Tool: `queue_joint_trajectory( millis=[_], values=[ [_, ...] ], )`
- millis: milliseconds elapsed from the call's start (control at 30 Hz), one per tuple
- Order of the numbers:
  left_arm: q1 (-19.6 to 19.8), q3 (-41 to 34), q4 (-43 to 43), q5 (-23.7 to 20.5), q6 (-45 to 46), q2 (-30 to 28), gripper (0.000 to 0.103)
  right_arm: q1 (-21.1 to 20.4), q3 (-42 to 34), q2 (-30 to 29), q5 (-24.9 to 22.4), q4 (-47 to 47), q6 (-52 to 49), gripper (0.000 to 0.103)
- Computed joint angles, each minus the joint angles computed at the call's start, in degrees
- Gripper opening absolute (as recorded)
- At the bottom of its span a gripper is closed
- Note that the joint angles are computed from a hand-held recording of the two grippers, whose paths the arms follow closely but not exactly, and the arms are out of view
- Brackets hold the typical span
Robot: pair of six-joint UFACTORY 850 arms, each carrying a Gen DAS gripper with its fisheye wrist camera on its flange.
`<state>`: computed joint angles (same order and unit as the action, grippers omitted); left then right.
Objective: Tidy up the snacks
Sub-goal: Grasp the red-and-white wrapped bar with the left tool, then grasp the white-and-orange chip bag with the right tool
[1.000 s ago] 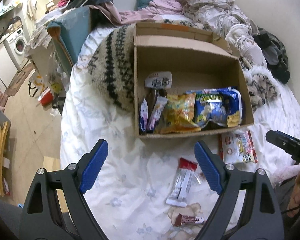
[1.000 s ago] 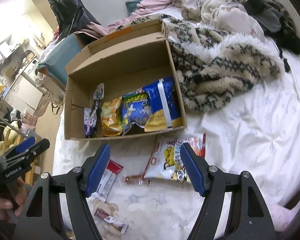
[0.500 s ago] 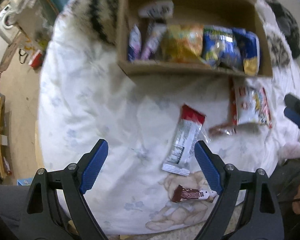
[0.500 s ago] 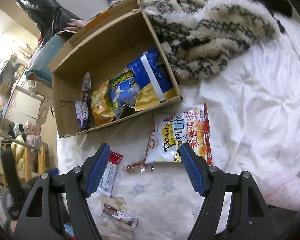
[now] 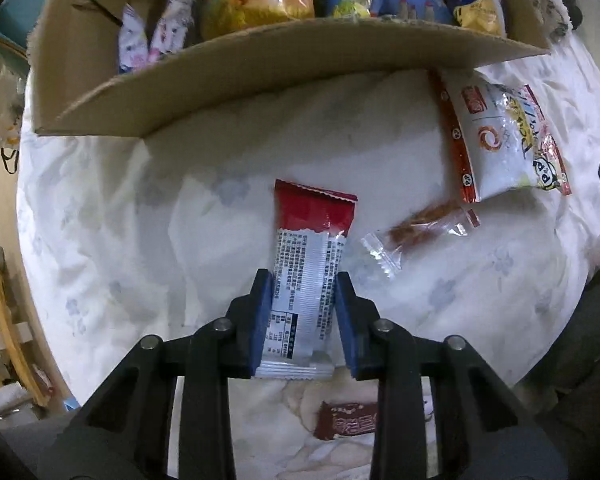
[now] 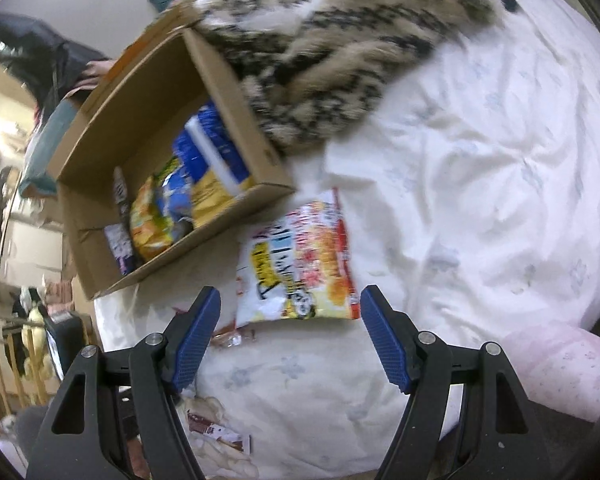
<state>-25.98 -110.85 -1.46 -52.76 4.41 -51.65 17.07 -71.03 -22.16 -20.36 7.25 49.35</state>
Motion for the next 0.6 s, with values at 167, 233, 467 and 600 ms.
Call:
queue_joint_trajectory(
  millis=[167, 233, 467, 600],
  values=[
    [2.15, 4.41, -5.37, 4.18, -1.09, 5.08, 0.027, -1.14, -2.06, -2.54, -1.77, 2.79, -1.37, 0.079],
    [3.18, 5.2, -8.22, 5.1, -0.76, 6.41, 0.027, -1.63, -4.84, -5.23, -4.25, 4.31, -3.99, 0.079],
    [5.26, 8.96, -11.76, 7.43, -0.57, 9.9, 0.027, -3.46, -10.08, -11.95, -4.41, 16.38, -16.76, 0.081],
    [5.62, 7.06, -11.98, 6.01, -0.66, 8.53, 0.027, -3.46, -13.4, -15.81, -7.86, 20.25, -23.11, 0.089]
  ],
)
